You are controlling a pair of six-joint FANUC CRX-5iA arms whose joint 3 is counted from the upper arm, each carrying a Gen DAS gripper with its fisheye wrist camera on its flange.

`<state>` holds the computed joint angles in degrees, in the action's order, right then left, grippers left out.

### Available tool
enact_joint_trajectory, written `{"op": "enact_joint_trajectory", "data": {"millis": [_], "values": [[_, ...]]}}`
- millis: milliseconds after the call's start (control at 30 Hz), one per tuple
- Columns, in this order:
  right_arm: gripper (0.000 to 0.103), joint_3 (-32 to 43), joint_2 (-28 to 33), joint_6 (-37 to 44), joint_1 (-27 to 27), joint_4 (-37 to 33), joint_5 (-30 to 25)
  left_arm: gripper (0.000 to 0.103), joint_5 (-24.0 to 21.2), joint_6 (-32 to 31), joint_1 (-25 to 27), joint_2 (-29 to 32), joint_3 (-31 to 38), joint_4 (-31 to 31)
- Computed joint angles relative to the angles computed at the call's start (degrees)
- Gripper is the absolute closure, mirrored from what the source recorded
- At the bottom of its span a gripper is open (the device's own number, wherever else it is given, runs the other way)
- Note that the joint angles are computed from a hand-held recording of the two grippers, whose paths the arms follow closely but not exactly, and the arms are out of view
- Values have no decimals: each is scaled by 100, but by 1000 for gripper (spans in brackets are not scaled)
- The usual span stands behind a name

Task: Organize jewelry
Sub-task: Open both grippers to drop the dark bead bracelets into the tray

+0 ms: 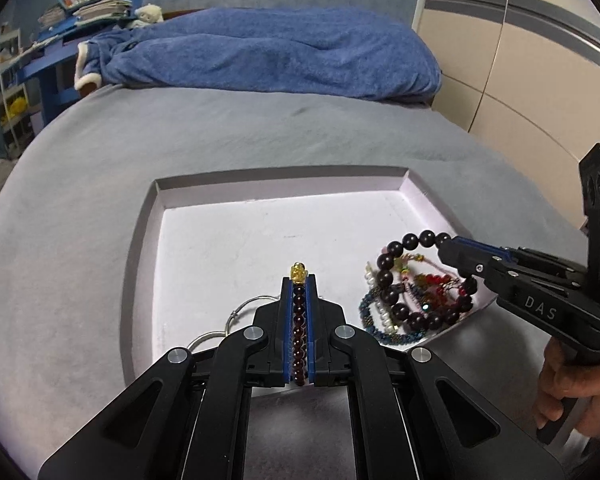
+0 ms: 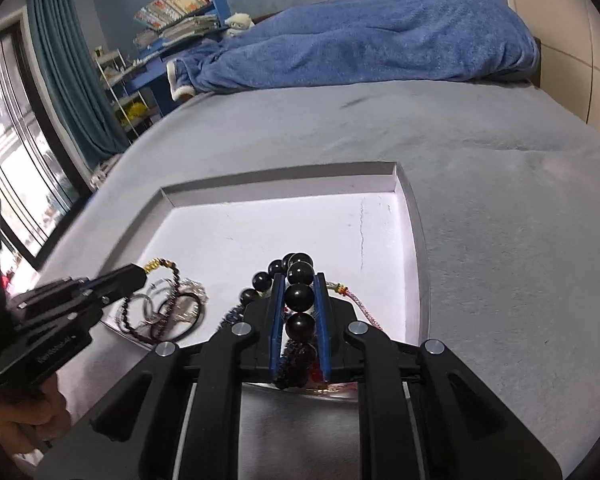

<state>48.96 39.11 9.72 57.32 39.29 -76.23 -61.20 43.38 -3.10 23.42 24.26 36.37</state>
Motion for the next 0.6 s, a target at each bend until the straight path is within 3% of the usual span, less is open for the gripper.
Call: {"op": "enact_joint_trajectory", "data": {"millis": [67,200,267,333,433,600], "values": [[89,115,64,78,-4,-25,-97,97,-25,102,-14,23,68,-143],[84,60,38,62,-6,-29,-114,74,61,1,-2,-28,2,-101],[70,22,17,46,-1,4,-91,68,174,-140,11,-107,-134,62],[63,-30,-9,33,11,67,-53,50,308,-219,12,-190,-261,165],[51,-104,-51,0,31,166,-22,33,514,-361,17,-303,-435,346],[45,-236,-148,-100,74,316,15,23,675,-581,38,-449,-633,563]]}}
